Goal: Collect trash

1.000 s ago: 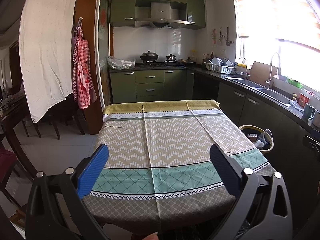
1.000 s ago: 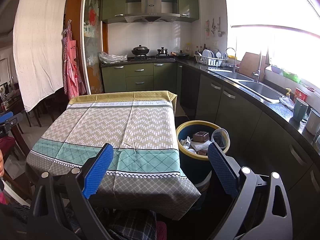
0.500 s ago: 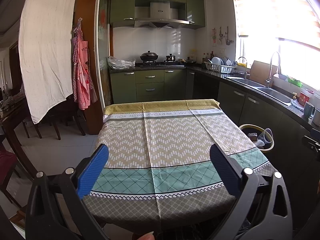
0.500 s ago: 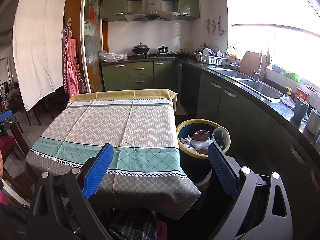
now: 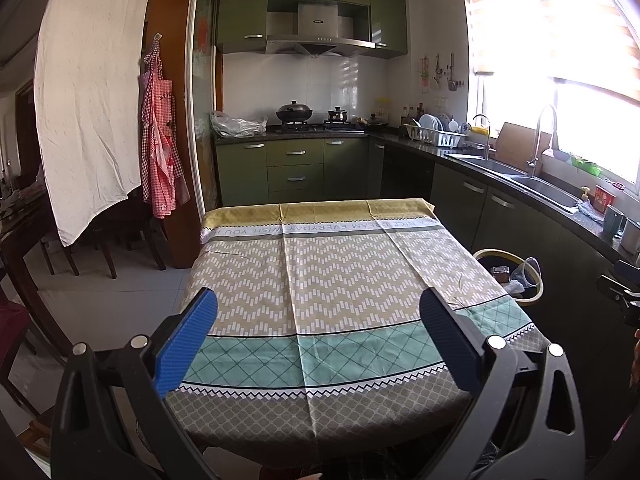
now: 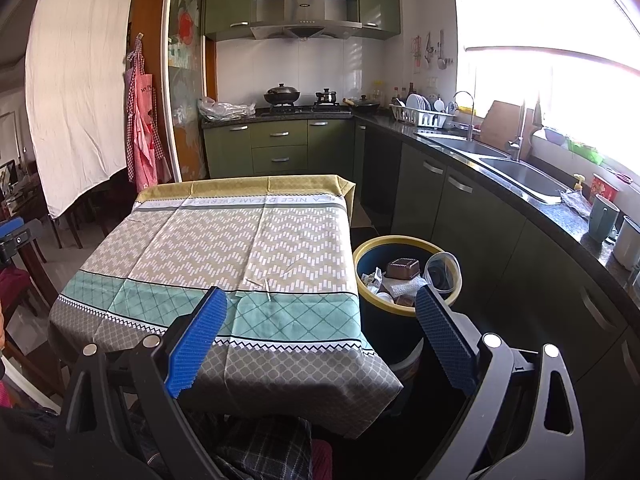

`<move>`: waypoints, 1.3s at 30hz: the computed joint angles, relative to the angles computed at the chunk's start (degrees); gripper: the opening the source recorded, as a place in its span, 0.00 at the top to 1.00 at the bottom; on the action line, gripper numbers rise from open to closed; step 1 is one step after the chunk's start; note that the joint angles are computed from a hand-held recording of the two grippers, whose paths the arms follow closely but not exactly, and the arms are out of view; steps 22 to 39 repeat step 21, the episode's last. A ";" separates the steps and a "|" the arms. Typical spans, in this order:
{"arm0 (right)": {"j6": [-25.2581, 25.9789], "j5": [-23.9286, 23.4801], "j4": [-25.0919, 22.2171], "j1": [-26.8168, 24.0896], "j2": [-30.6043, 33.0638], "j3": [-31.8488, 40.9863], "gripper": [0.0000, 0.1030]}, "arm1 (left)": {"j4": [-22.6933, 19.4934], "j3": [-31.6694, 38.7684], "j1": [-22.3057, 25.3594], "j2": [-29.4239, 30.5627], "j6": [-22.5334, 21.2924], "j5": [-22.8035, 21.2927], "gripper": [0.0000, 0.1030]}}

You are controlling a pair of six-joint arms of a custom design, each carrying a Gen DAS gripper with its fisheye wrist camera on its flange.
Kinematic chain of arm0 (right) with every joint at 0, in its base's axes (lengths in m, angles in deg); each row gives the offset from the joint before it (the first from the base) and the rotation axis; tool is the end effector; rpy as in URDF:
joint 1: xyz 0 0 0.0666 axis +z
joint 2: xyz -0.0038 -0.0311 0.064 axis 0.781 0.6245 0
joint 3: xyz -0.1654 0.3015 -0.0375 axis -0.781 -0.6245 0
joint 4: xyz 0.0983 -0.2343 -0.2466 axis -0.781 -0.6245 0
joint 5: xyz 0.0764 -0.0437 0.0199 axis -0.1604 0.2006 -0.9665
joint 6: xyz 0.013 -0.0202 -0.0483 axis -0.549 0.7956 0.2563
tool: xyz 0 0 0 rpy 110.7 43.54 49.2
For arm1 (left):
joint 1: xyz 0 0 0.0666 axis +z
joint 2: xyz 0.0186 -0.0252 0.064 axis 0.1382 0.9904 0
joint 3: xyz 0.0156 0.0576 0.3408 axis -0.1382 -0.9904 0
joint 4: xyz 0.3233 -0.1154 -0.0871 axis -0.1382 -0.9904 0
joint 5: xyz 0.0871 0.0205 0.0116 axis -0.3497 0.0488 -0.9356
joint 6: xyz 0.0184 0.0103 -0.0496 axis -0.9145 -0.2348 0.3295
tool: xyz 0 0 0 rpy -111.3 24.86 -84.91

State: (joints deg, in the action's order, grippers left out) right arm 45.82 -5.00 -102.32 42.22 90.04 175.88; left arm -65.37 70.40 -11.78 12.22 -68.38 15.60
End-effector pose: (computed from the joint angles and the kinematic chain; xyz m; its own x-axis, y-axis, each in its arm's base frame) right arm 0.3374 -0.0541 0.6380 -0.5145 0.0786 -0.8539 0.1404 0.9901 0.0065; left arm 0.4239 -0.1489 0.6505 -0.4524 0.1088 -0.8851 0.2346 0.9721 -0.0004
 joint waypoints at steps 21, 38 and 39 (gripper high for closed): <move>-0.28 0.73 -0.31 0.65 0.46 0.26 0.09 | -0.12 0.35 -0.53 0.63 -0.88 -1.78 0.07; -0.28 0.73 -0.31 0.65 0.46 0.26 0.09 | -0.12 0.35 -0.53 0.63 -0.88 -1.78 0.07; -0.28 0.73 -0.31 0.65 0.46 0.26 0.09 | -0.12 0.35 -0.53 0.63 -0.88 -1.78 0.07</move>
